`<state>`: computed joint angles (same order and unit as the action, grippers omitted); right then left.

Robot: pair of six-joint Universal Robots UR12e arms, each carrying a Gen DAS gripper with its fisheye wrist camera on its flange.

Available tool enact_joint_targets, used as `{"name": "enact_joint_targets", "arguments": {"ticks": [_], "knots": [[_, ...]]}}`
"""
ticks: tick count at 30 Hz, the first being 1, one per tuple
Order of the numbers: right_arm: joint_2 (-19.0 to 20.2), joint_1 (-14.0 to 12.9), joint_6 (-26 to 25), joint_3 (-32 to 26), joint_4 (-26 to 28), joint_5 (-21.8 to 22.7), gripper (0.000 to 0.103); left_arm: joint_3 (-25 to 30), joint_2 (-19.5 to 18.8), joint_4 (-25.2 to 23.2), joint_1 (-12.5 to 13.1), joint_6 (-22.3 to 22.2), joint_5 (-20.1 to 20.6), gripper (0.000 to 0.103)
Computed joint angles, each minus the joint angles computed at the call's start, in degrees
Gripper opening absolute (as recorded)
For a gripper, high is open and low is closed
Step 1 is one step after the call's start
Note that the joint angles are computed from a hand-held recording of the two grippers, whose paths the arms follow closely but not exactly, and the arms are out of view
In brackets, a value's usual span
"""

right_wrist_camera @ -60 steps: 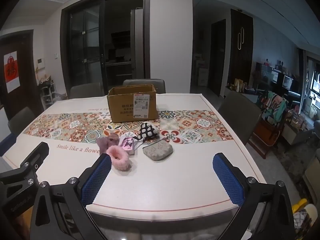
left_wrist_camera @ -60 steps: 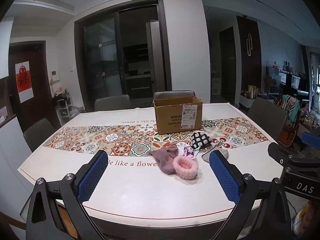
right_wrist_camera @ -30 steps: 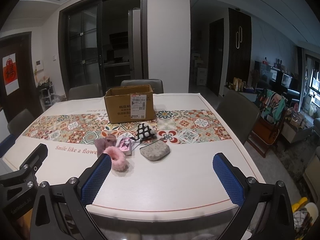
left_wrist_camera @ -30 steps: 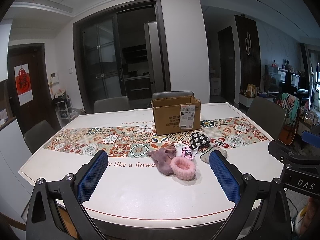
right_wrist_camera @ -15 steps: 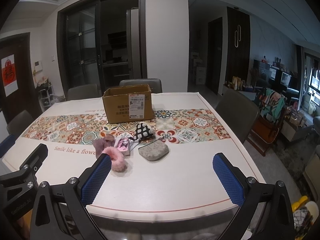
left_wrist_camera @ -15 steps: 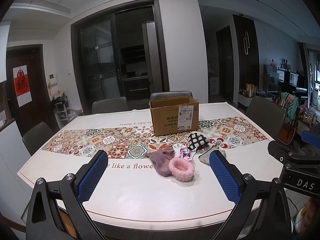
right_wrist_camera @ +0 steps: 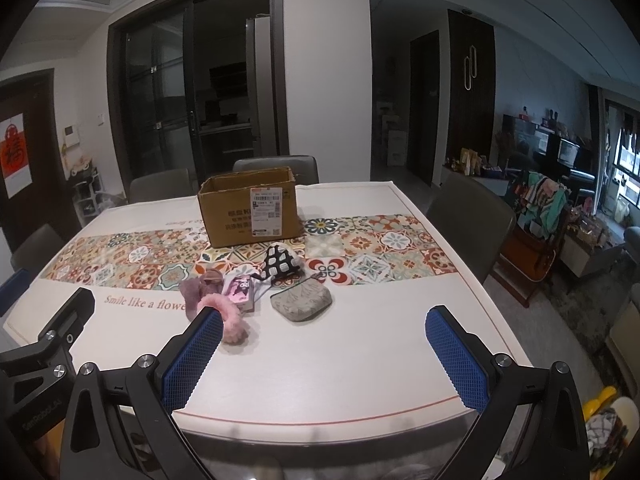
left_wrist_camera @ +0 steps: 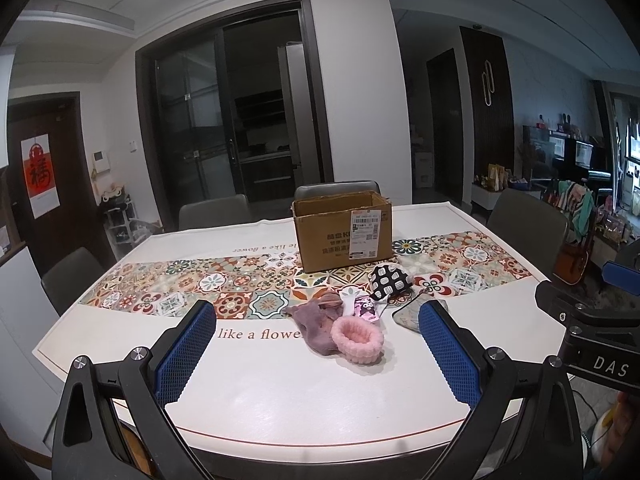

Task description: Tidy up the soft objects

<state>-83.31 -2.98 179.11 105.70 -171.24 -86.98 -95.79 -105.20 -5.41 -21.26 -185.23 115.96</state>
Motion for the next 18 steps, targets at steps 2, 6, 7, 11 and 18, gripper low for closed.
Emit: {"name": "enact_joint_targets", "arguments": {"ticks": [2, 6, 7, 11, 18], "knots": [[0.04, 0.04, 0.15, -0.04, 0.15, -0.17, 0.103, 0.11, -0.13, -0.13, 0.01, 0.08, -0.21, 0.103], [0.28, 0.12, 0.41, -0.34, 0.74, -0.43, 0.103, 0.44, -0.53, -0.94, 0.20, -0.38, -0.67, 0.103], [0.37, 0.07, 0.40, -0.48, 1.02, -0.40, 0.103, 0.55, -0.73, -0.84, 0.18, -0.46, -0.44, 0.103], [1.09, 0.09, 0.32, -1.33, 2.29, -0.66, 0.103, 1.02, -1.72, -0.15, 0.41, 0.24, -0.76, 0.103], [3.60, 0.20, 0.45, -3.47, 3.46, -1.09, 0.103, 2.85, -4.02, -1.27, 1.31, 0.25, -2.99, 0.103]]}}
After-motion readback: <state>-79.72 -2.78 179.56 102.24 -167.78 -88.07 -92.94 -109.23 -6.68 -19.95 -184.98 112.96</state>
